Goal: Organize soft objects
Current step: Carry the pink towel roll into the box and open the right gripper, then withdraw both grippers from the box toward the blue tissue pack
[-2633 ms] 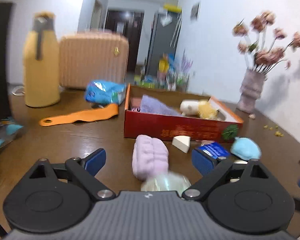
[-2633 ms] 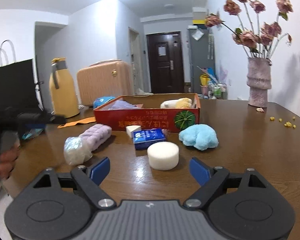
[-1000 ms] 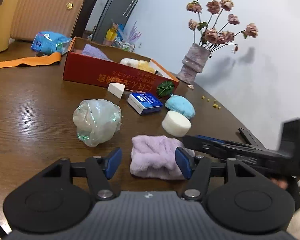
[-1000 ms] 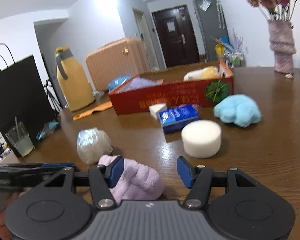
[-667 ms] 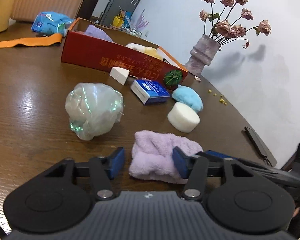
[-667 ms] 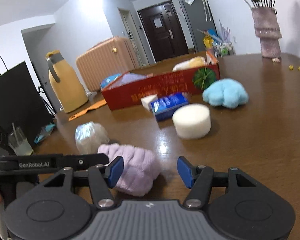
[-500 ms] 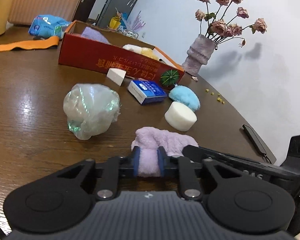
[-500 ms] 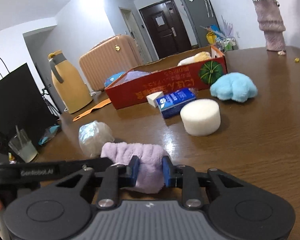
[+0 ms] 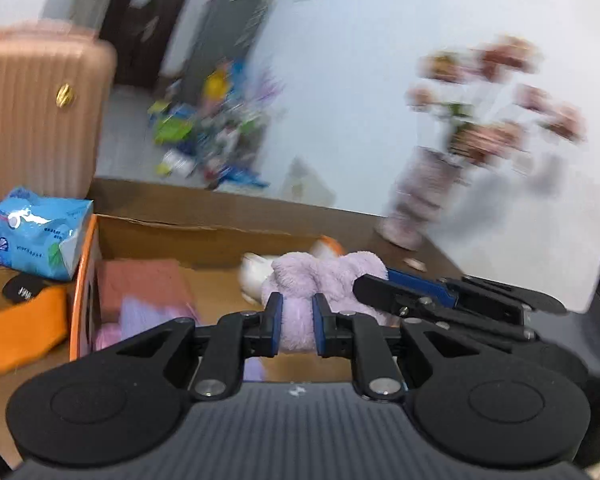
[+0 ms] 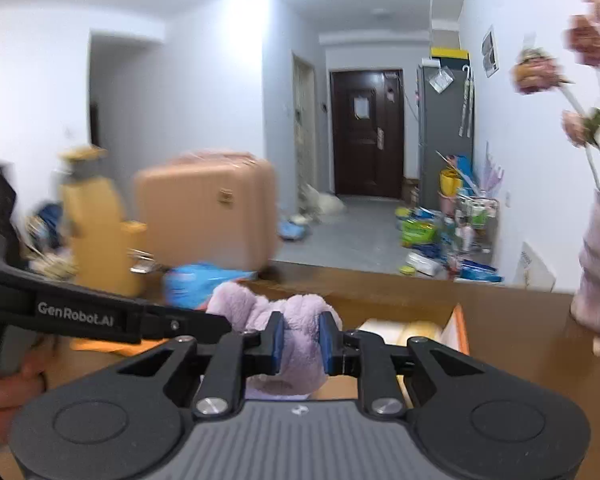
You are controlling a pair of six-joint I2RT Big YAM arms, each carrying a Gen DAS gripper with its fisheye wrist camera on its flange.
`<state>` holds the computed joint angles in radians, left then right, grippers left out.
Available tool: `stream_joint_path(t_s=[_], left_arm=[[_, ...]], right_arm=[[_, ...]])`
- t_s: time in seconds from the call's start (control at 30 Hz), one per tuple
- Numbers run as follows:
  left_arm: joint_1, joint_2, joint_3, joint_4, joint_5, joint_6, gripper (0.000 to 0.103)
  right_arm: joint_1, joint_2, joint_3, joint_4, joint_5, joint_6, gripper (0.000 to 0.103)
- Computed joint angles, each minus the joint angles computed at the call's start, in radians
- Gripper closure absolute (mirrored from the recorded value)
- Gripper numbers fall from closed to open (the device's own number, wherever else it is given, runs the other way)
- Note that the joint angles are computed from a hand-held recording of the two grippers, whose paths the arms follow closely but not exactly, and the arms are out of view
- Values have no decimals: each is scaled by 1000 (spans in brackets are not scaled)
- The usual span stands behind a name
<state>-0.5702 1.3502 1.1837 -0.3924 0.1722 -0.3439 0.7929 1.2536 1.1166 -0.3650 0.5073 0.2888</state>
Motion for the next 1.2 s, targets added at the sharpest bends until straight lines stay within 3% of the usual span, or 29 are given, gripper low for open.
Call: stream_joint_path(t_s=[0.17,0.23,0.3,0.37,0.5,0.7,0.83,0.97,1.13,1.2], left_arm=[[74,311,279,-128,16,-35,87],[85,393,344,-165,11,3,86],[86,443,375,-199,-17,45,86],[93,449,369,-184,17,37,85],[94,451,368,-193,32,31,85],[100,438,348,-176,50,55,82],[80,387,310,-162,-10,65,80],[55,284,274,-180,-95,75,53],[37,119,214,-228,-167,111,42],[21,58,180,-238,-221,126,36]], right_arm=[[-177,312,283,-142,-160,32,85],[-216,407,369,-197,-203,55,85],[-243,469,420,-232,-250,91,85],[-262,513,471,-296,-306,132,84],[-253,538,472,-298,-263,66,83],[-248,543,481,-328,-249,81,83],[-246,513,447,-298,-232,59,77],[-236,444,441,-346,-231,73,62],[-209,268,356,-370,-202,68,43],[-200,194,322,-396,-186,59,43]])
